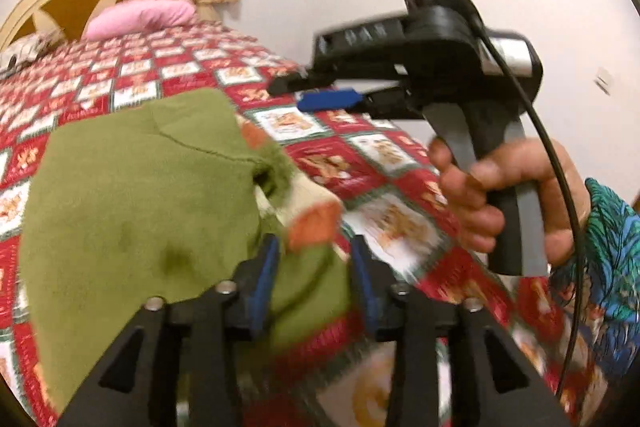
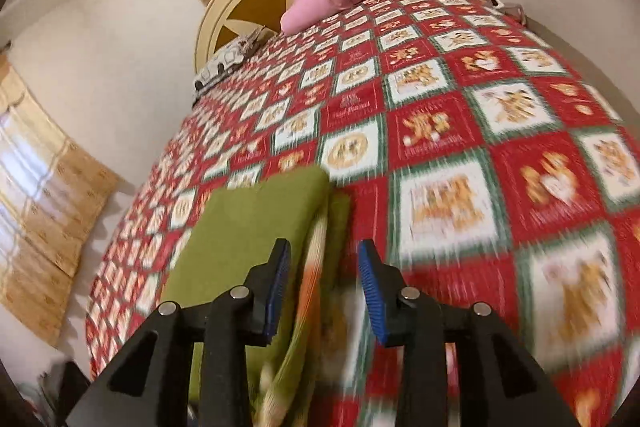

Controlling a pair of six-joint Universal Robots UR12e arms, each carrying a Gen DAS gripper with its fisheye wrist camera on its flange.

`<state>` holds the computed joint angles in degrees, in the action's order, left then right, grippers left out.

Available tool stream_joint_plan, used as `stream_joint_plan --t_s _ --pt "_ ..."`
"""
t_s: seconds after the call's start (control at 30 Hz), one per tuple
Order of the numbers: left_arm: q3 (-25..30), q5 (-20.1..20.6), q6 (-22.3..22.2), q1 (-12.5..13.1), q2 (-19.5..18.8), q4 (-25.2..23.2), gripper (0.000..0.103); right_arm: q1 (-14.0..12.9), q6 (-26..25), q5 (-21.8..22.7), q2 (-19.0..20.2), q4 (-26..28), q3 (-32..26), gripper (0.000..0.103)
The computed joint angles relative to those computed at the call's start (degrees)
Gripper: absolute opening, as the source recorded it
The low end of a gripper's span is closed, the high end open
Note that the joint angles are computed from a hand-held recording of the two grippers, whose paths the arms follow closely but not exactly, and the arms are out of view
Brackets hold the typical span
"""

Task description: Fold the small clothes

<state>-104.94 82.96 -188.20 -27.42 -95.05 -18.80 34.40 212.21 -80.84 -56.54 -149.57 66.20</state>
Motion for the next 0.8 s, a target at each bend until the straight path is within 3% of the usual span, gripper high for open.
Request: stream_joint_plan --t_s 0.07,0.23,0.3,0.37,0.43,0.6,0.8 --pt "-1.9 3.1 1.0 -0.7 1.6 0.9 0.064 1.0 0.1 -1.7 -2.3 -1.2 3.6 0.036" --pt "-5.3 7.7 -0.3 -0.2 5.3 -1.5 0.065 3.1 4.1 -6.3 -6.6 -6.0 11.0 0.036" --pt "-6.3 8.3 -1.6 1.0 6.5 -1.2 0.065 4.4 2.4 -7.5 -7.1 -7.4 11.6 0.036" --pt "-6.9 8.0 -3.8 2.1 7.3 -1.3 0.065 5.0 0.1 -5.5 -6.6 -7.3 10.7 0.036" --pt "-7.0 7.9 -5.1 2.8 7.6 -1.6 0.065 5.9 -3.3 -4.9 -5.4 -3.7 8.2 0.036" --pt "-6.6 14.8 -4.3 1.9 7.4 -1.9 0.065 7.6 -12.0 -11.6 -1.3 10.7 0.2 0.036" --pt "-7.1 13.6 -7.1 4.1 7.8 -3.8 0.065 7.6 -14.9 -11.9 -1.3 13.1 0.7 0.036"
